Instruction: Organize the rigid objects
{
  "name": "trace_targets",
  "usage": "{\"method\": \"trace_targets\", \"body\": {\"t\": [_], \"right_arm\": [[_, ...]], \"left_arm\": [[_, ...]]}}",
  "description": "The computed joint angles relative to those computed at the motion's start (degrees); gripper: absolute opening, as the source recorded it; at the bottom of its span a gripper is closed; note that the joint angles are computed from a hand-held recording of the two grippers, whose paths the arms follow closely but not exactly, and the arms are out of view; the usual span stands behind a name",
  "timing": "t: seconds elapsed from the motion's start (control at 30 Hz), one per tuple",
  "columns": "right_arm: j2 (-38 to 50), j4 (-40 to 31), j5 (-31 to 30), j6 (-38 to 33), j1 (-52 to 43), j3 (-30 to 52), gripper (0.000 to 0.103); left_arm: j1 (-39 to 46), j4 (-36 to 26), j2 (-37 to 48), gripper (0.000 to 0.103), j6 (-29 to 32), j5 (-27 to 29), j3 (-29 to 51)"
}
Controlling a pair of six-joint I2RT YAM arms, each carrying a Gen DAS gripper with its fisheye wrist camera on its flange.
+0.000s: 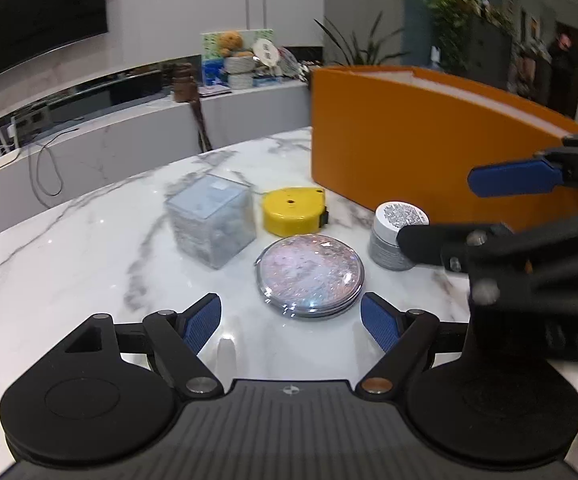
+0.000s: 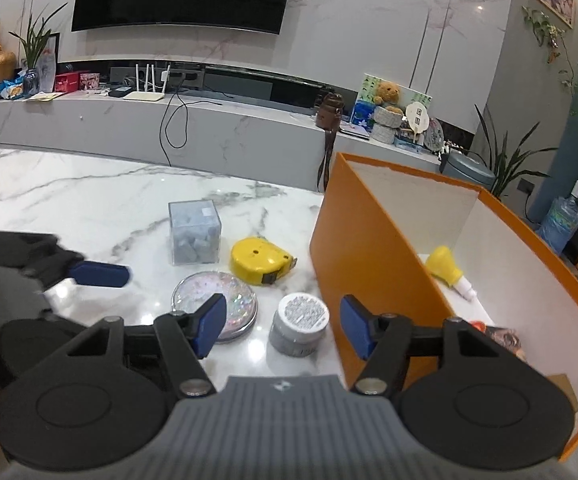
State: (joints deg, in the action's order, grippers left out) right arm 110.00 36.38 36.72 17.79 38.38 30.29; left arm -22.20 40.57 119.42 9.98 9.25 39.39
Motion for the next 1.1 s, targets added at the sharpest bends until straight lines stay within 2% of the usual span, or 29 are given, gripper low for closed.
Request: {"method": "trace_targets", "body": {"t": [0.2, 0.4, 0.53, 0.57, 0.63, 0.73, 0.83, 1.0, 1.1], "right_arm": [[0.35, 0.20, -0.31, 6.24, -0.19, -0.30, 0.061], [-0.26, 1.50, -2.69, 9.45, -2.24, -1.46, 0.060], [-0.15, 2.46, -3.16, 9.78, -2.50, -1.71, 0.060], [-0.03, 2.50, -3.42, 9.95, -2.59, -1.62, 0.060], [0.17, 2.87, -4.03, 10.25, -2.80, -1.74, 0.061], [0.45, 3.48, -4.59, 10.42, -3.02, -1.78, 0.063], [1.02, 4.90, -5.68, 10.44, -3.20, -1.93, 0.070], [1.69, 7.45, -6.97, 12.25, -3.69, -2.38, 0.067], [2.53, 6.11, -7.17, 13.64, -4.23, -1.31, 0.066]], "left_arm": [[-1.24, -4.21, 4.07, 0.094, 1.59, 0.21, 6.76], [-1.07, -4.93, 6.68, 0.103, 1.49, 1.02, 10.29], [-0.40, -5.26, 7.59, 0.103, 0.96, 2.86, 11.57], [-0.23, -5.47, 7.64, 0.096, 1.12, 3.49, 11.80], [0.16, -4.59, 7.56, 0.087, 1.11, 4.06, 11.45], [1.12, -5.08, 7.19, 0.087, 1.34, 5.20, 11.06], [2.39, -5.71, 5.84, 0.087, 2.02, 5.49, 9.62], [6.65, -4.66, 2.60, 0.087, 4.48, 7.51, 4.21], [8.63, -4.42, 0.66, 0.087, 4.82, 7.69, 1.47]]}}
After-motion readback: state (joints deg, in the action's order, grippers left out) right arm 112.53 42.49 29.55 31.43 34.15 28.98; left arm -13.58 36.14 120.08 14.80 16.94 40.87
